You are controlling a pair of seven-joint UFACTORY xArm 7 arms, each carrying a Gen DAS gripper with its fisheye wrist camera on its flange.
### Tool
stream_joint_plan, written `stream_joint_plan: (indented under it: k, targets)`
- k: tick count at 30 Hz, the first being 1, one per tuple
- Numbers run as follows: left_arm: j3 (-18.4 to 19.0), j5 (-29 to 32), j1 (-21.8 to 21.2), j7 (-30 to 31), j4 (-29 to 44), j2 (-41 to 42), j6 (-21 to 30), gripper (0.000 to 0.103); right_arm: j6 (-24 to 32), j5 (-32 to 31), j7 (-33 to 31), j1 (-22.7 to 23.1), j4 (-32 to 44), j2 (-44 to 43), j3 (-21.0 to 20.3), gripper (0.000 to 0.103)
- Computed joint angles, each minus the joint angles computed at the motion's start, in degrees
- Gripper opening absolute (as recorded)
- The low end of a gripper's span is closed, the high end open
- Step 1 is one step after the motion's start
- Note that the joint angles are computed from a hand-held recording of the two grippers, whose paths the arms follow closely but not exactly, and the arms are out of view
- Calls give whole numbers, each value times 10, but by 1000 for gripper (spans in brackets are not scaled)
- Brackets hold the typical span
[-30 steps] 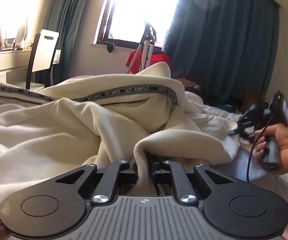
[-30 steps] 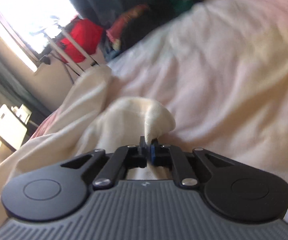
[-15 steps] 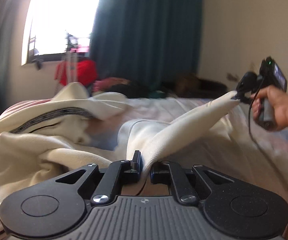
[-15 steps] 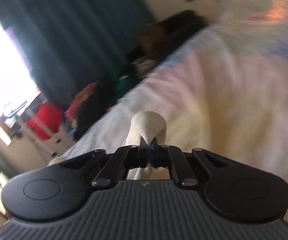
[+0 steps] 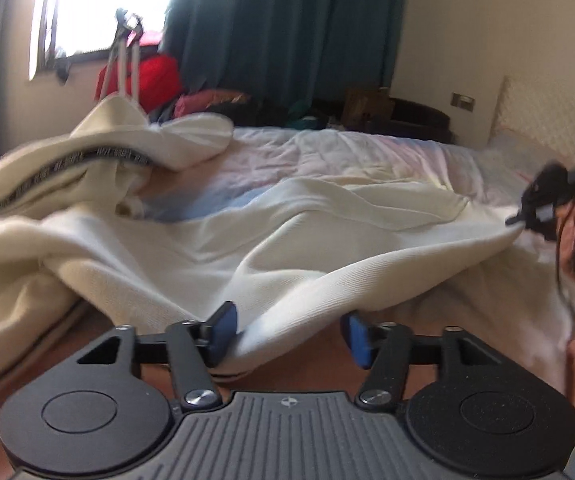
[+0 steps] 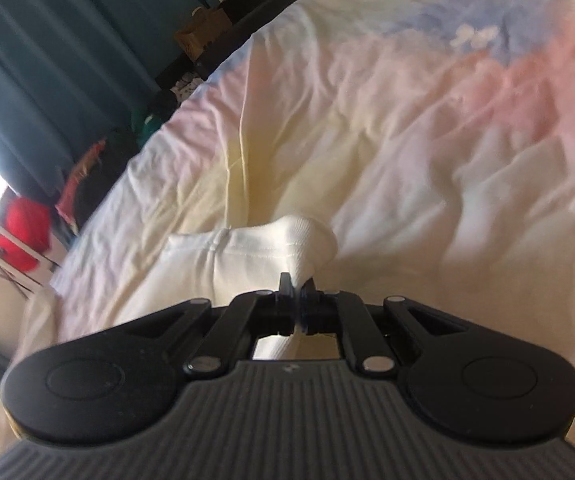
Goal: Fold clothes
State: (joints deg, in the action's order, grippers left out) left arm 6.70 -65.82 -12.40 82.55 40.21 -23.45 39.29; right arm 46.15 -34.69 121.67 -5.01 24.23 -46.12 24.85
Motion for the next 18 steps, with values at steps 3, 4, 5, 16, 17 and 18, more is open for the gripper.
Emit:
stream_joint_plan:
  k: [3, 4, 5, 16, 17, 18]
  targets:
    - [11, 9, 13, -55, 4, -4, 31, 79, 32, -2, 22, -4, 20, 16, 25, 7]
    - [11, 21, 21, -81, 5, -6, 40, 79, 49, -9, 9, -2, 32, 29, 29, 7]
    - [13, 36, 30, -110, 7, -8, 50, 79, 66, -18, -3, 1, 43, 41, 32, 7]
    - [53, -31, 124, -472, 52, 84, 38, 83, 151, -78, 33, 49, 100, 113, 28, 7]
    - [61, -65, 133, -492, 58, 98, 51, 82, 156, -77, 48, 53, 103, 120, 26, 7]
    - [65, -97, 143, -505, 60, 105, 55, 82, 152, -75, 62, 59, 102, 123, 18, 6]
